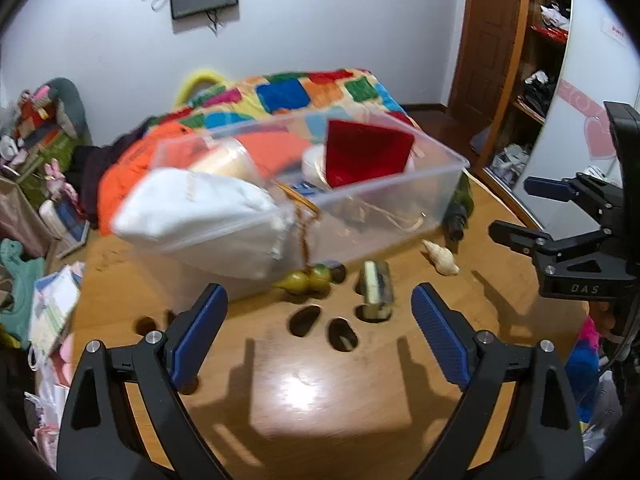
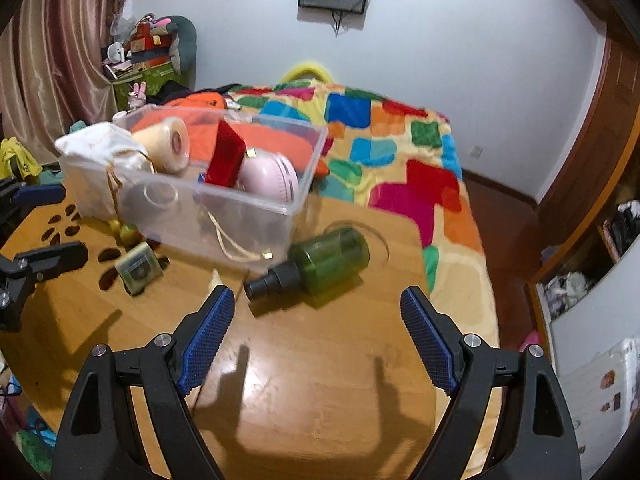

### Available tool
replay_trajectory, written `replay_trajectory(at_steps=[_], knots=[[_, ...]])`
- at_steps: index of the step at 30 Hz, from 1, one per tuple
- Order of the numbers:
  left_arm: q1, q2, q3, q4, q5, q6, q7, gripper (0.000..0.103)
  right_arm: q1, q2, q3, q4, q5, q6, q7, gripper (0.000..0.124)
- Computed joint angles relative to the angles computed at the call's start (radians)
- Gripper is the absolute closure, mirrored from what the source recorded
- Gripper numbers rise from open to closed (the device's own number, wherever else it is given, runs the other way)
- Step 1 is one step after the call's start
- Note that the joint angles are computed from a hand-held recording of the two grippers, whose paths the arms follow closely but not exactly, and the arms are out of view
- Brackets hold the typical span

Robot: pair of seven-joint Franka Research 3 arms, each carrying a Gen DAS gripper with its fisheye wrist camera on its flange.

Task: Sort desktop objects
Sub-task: 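Withdraw both open tools up and out of the clear box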

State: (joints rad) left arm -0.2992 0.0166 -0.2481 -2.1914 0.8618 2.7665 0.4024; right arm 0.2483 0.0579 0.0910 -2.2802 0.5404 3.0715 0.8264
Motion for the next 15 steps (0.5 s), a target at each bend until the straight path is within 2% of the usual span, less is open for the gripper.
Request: replay_trajectory(at_steps=[4, 7, 9, 13, 15], knots=[[-0.010, 0.046, 0.001, 0.032, -0.016, -0.003, 0.015, 0.012, -0.021, 0.030, 0.004, 0.034, 0.068, -0.052, -0.047, 0.041], [-0.025, 0.079, 0.004, 0.062, -0.029, -0.017, 0.033, 0.019, -0.014, 0.056, -0.015, 0.053, -0.004, -0.056, 0.008, 0.041], [-0.033, 0.093, 0.007, 0.074, -0.045, -0.024, 0.048, 0.019, -0.018, 0.069, -0.013, 0.064, -0.029, -0.056, 0.011, 0.041], [-0.048, 0.110, 0.016, 0.096, -0.053, -0.044, 0.060, 0.019, -0.058, 0.087, 0.031, 0.105, 0.048, -0.126, -0.101, 0.041], [-0.055, 0.120, 0.019, 0.110, -0.051, -0.054, 0.063, 0.019, -0.055, 0.096, 0.026, 0.118, 0.056, -0.142, -0.110, 0.041]])
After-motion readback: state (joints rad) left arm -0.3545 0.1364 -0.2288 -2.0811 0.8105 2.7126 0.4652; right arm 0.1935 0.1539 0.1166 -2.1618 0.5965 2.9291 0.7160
